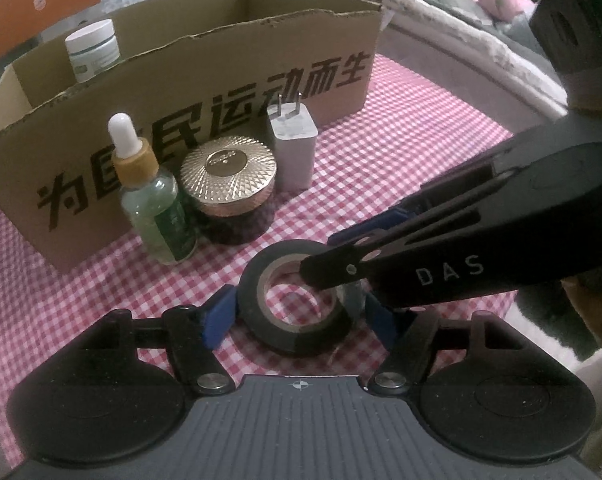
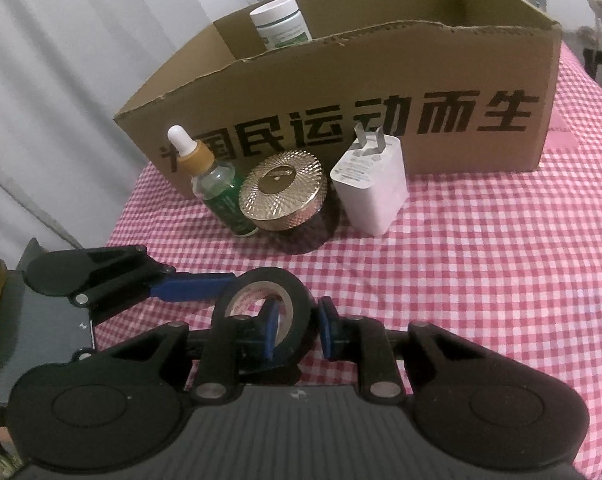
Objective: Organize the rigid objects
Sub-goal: 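Grasp the black electrical tape roll by its rim with the right gripper, then lift the tape roll with the right gripper and carry it toward the box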
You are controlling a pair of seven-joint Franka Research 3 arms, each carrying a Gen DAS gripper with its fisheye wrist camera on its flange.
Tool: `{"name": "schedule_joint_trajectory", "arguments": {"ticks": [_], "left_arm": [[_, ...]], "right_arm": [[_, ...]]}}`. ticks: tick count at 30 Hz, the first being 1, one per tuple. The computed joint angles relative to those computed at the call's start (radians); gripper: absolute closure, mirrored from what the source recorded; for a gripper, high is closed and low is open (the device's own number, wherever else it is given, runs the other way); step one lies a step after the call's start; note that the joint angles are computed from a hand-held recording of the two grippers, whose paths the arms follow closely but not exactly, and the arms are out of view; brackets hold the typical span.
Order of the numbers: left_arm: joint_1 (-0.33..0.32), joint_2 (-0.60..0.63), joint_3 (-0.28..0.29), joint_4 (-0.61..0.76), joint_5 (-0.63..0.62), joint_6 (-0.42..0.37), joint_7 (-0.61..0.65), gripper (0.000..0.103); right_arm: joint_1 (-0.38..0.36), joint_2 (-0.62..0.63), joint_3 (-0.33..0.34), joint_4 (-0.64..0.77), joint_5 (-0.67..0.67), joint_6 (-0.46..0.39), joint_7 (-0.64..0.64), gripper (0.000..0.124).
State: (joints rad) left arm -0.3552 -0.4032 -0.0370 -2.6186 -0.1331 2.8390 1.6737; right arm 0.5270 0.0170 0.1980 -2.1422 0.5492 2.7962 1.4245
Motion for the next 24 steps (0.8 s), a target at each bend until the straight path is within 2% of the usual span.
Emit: {"name": "schedule_joint_trajectory", "arguments": {"ticks": [3,10,19,24], "left_arm": [[0.018,-0.003,-0.013,-0.004,0.028,-0.001,-0.003,0.031],[0.010,-0.003,-0.003,-0.009,0.026,0.016,0.002,0.036],[-0.007,-0.019,0.014,-0.020,0.001,0.027,-0.007,0.036],[0.003,-0.040,-0.002,-0.029,0.027,0.045,-0.030,0.036]], "right_arm": [[0.003,0.016,0.003,0.009,-0.014,0.010,0.001,0.100],[0.004,0.029,0.005,0.017,-0.035,0.017,-0.019,0.101],[0.005,0.026,0.008,0.009,-0.036,0.036,-0.029,0.101],[0.009,0.002,0.007,-0.010,-0.054,0.054,-0.015,0.101]]}}
